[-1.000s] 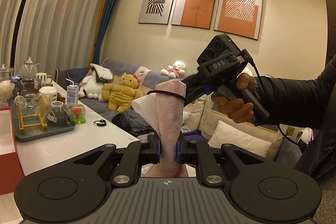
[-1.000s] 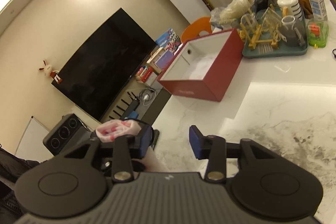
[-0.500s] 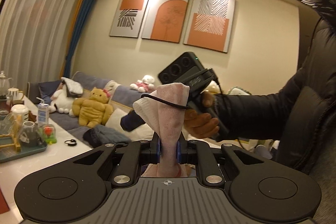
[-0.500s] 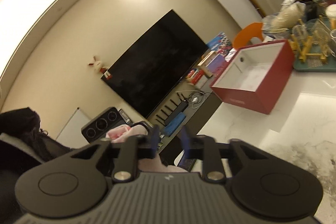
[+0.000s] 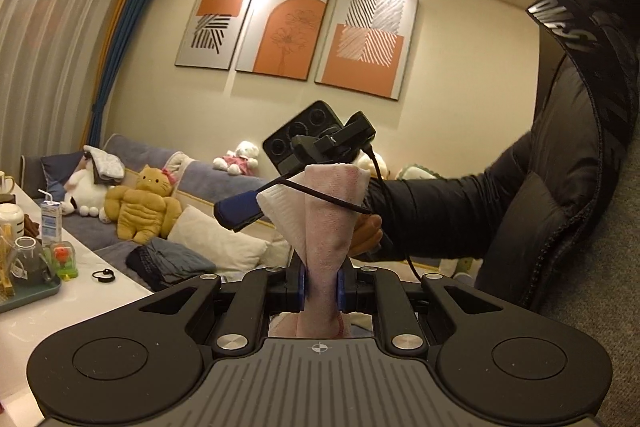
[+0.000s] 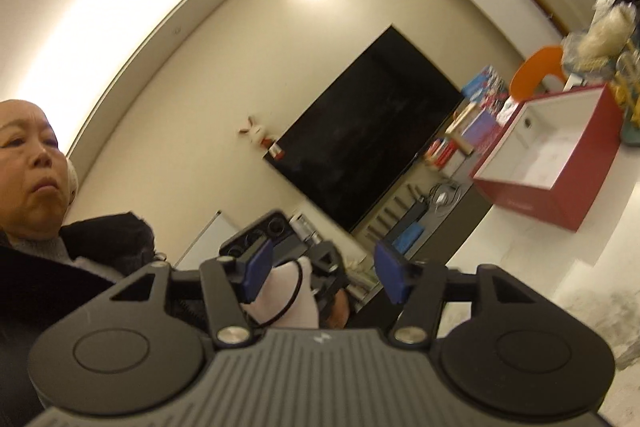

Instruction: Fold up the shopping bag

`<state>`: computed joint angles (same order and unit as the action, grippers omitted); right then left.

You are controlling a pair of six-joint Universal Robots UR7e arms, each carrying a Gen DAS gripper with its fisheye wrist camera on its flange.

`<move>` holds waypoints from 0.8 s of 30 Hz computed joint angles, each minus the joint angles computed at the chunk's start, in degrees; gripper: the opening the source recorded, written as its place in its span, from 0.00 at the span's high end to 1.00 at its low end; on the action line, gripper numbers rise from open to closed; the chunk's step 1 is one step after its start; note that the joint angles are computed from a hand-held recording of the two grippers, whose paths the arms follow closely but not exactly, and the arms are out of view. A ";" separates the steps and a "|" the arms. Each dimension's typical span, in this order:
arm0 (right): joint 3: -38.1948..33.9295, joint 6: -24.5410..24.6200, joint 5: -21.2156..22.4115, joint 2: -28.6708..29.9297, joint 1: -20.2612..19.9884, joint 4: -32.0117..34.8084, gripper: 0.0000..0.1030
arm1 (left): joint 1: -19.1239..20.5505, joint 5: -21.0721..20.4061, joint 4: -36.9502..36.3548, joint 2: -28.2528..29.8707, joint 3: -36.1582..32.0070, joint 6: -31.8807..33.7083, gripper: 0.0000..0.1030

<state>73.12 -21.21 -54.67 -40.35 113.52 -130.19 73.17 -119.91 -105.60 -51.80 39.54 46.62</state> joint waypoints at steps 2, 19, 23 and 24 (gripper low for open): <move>-1.41 -0.76 1.32 0.73 -0.09 4.25 0.59 | -0.20 0.44 1.47 0.04 -0.35 0.88 0.86; 1.77 3.72 2.85 1.84 -0.04 3.54 1.00 | -2.22 -3.28 10.25 0.30 -4.66 7.54 0.87; 1.71 2.98 -1.64 1.86 1.02 4.09 1.00 | -2.17 -3.76 6.06 -0.47 -3.18 5.14 0.87; 2.36 3.66 -2.77 1.53 1.16 2.59 1.00 | -1.91 -3.75 4.78 -0.67 -2.55 3.55 0.87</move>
